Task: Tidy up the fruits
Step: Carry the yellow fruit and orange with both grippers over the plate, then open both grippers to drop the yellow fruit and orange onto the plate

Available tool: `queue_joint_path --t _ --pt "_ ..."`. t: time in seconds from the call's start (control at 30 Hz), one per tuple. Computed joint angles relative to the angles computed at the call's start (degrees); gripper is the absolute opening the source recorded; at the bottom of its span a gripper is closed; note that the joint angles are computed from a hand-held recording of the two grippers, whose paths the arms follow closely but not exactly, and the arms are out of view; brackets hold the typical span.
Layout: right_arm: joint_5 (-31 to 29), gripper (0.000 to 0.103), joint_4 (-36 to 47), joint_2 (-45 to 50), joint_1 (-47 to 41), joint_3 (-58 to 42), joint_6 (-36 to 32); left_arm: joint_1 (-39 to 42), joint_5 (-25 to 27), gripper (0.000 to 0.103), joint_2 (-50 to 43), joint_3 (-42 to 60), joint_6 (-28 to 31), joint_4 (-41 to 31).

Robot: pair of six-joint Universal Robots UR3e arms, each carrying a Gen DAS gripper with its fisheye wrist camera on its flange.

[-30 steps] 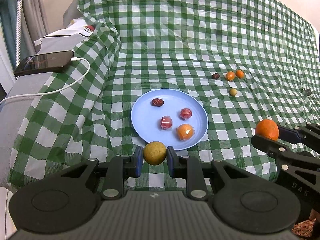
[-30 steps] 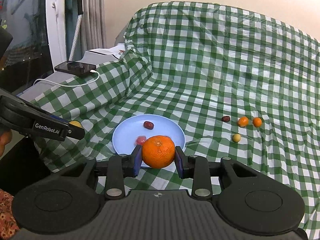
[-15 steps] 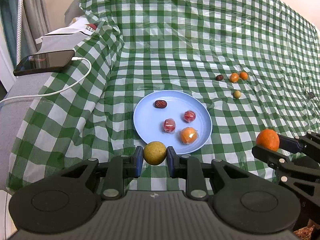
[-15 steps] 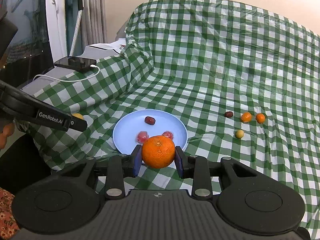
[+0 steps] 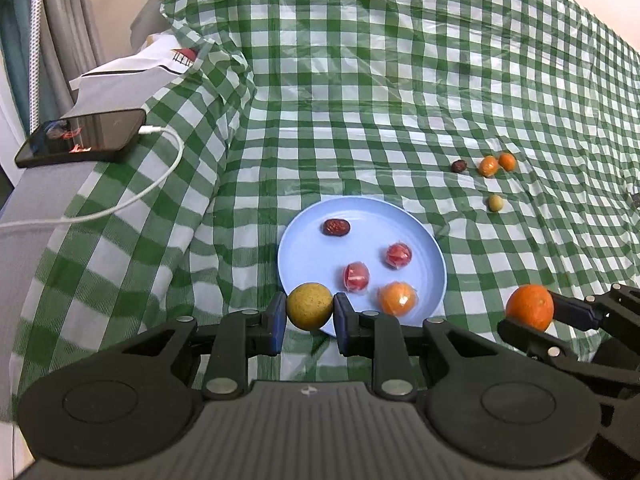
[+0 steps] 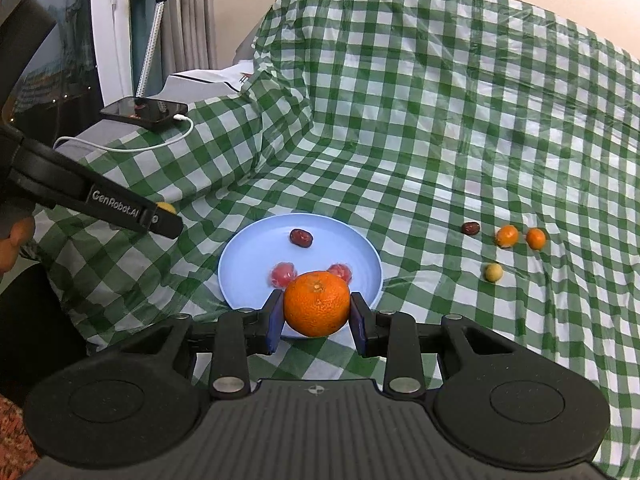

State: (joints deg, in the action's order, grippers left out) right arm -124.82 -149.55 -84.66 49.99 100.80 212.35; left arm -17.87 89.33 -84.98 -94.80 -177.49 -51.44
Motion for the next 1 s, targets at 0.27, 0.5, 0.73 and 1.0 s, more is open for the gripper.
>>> queue_joint_path --t 0.27,0.5,0.73,1.0 --pt "4.9 0.036 -3.7 4.5 -5.9 -2.0 -4.4 -0.6 0.9 0.027 -9.5 6.5 0.1 1.0" --pt "9.1 0.036 -6.3 9.1 -11.0 -4.1 -8.1 -0.9 1.2 0.027 -18.0 12.8 0.8 1.6" --pt "12.6 0.036 -7.7 13.8 -14.7 -6.5 -11.0 -1.1 2.0 0.027 -26.2 19.9 1.6 0.8" --pt "16.2 0.036 -7.5 18.5 -17.1 -9.8 -13.5 -1.3 3.1 0.027 -34.0 27.0 3.0 -0.2"
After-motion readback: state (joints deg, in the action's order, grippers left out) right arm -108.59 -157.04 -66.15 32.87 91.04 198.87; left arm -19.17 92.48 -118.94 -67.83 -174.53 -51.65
